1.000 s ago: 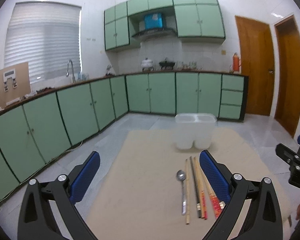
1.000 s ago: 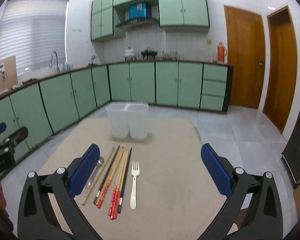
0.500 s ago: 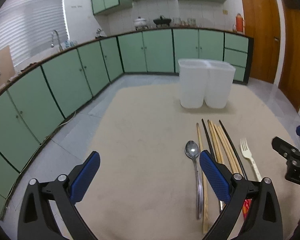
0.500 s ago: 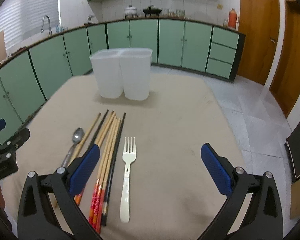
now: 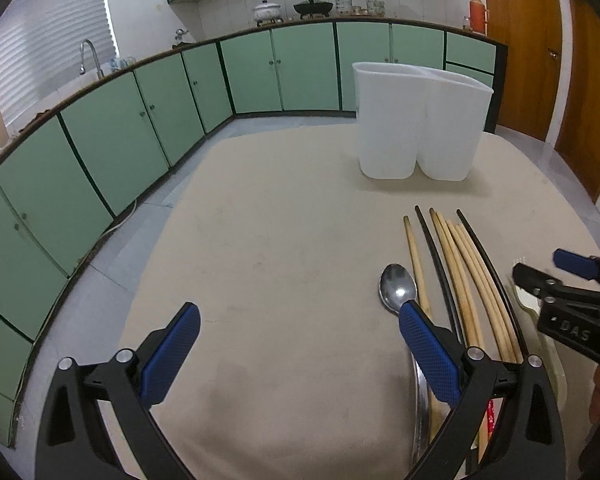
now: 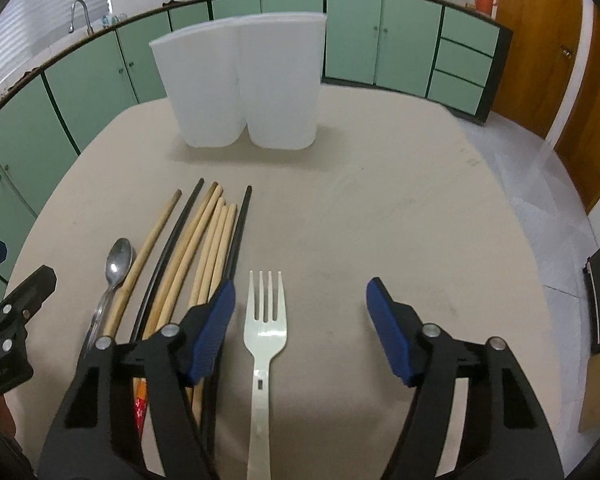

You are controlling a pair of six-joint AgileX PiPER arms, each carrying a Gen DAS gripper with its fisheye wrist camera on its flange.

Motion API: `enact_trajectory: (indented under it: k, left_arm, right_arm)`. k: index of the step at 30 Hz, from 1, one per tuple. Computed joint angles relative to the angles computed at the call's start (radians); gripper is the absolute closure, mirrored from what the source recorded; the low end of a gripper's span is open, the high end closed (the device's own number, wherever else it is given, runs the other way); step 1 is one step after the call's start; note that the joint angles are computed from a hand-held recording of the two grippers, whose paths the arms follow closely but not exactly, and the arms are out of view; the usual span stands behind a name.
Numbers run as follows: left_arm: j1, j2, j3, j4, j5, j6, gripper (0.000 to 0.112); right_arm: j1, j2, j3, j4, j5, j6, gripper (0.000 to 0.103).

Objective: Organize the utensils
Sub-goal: 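Move the right tool over the white fork while the left tool moves over the metal spoon, then close the right gripper on the fork handle while the left gripper closes on the spoon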

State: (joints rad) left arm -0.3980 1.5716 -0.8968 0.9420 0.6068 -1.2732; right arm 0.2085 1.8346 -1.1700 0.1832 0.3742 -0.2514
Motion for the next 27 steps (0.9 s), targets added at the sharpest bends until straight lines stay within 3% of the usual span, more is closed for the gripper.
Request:
enact_trajectory:
  k: [2, 4, 6, 8, 12, 22, 27]
  left_arm:
    - [0.003, 0.011, -0.01, -0.013, -0.015, 0.011, 0.015]
    - [0.007, 0.023, -0.022, -0.027, -0.029, 0.025, 0.015]
    - [0.01, 0.04, -0.041, -0.046, -0.045, 0.044, 0.015]
    - [0.01, 0.063, -0.066, -0.059, -0.047, 0.059, 0.015]
    - [0.019, 0.101, -0.11, -0.095, -0.061, 0.095, 0.015]
    - [0.08, 0.212, -0.201, -0.262, -0.105, 0.214, 0.015]
    - [0.113, 0.218, -0.191, -0.331, -0.145, 0.266, 0.024]
  right_arm:
    - [0.002, 0.025, -0.026, -0.011, 0.027, 0.018, 0.051]
    - [-0.002, 0.046, -0.045, 0.01, 0.044, 0.007, 0.051]
    - [-0.001, 0.044, -0.043, 0.019, 0.039, -0.01, 0.061]
    - [-0.006, 0.047, -0.046, 0.068, 0.046, -0.062, 0.082]
    - [-0.023, 0.046, -0.053, 0.116, 0.066, -0.119, 0.083]
    - [-0.039, 0.044, -0.021, 0.171, 0.021, -0.19, 0.082]
    - [-0.042, 0.041, -0.015, 0.194, 0.011, -0.217, 0.082]
